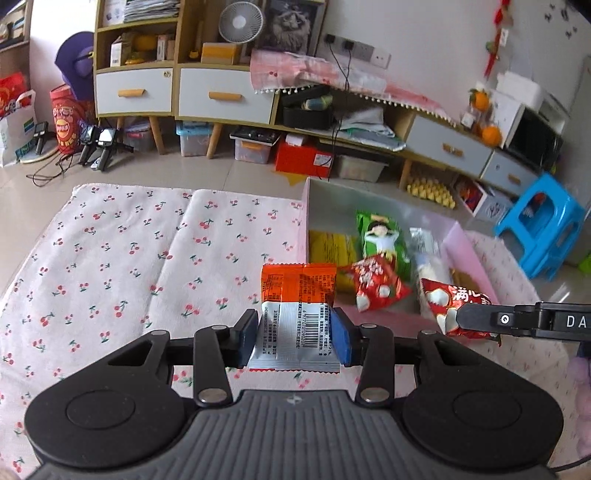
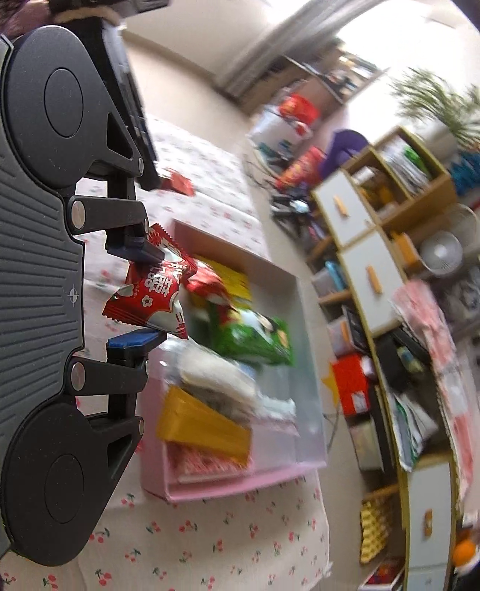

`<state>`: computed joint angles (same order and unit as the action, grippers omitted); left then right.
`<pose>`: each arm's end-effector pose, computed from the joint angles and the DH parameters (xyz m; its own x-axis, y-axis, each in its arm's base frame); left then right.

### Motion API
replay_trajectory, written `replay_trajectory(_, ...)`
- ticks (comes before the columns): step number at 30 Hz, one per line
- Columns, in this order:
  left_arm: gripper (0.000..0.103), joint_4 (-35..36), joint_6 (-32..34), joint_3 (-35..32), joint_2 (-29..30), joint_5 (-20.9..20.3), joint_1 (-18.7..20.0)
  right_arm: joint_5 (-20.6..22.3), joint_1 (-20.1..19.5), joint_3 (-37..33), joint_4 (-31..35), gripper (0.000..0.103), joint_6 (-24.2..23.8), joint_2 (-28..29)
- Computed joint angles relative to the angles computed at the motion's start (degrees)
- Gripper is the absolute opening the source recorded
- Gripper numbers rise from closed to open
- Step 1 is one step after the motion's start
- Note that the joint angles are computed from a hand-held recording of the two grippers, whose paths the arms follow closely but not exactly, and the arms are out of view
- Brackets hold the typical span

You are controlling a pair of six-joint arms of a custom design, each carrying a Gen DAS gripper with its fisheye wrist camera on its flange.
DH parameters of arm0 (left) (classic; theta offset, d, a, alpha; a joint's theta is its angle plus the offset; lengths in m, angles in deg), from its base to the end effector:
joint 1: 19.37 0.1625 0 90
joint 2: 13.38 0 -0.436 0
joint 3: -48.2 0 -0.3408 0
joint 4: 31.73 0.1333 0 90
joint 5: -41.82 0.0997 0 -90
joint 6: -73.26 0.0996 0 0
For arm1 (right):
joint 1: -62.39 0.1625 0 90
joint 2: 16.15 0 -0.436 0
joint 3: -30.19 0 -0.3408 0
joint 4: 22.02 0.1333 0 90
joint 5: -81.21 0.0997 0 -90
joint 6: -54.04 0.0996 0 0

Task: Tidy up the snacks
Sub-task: 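Carry both packs into the pink box and open both tools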

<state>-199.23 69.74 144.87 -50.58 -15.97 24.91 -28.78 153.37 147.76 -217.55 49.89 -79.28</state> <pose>-0.3290 -0.5812 0.0833 -0.7493 0.4489 -0.4869 0.6360 0.6927 -0.3401 0.1083 -0.5289 0.2930 -0.9409 0.2038 0.2705 -0.0790 0.6444 -0.7606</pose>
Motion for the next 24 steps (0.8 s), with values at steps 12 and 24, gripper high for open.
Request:
replay_trajectory(12,0.039,1.4,-0.5,-10.0,6.3,-5.1,1.6,-3.0,-1.9,-2.7,-3.5,0.039,0.3,3.3)
replay_trajectory(24,0.041,6.5,-0.1,-20.2,12.4,-6.9,3.2,0.3,-3.5,-3.0,-3.6,0.049,1.2,3.2)
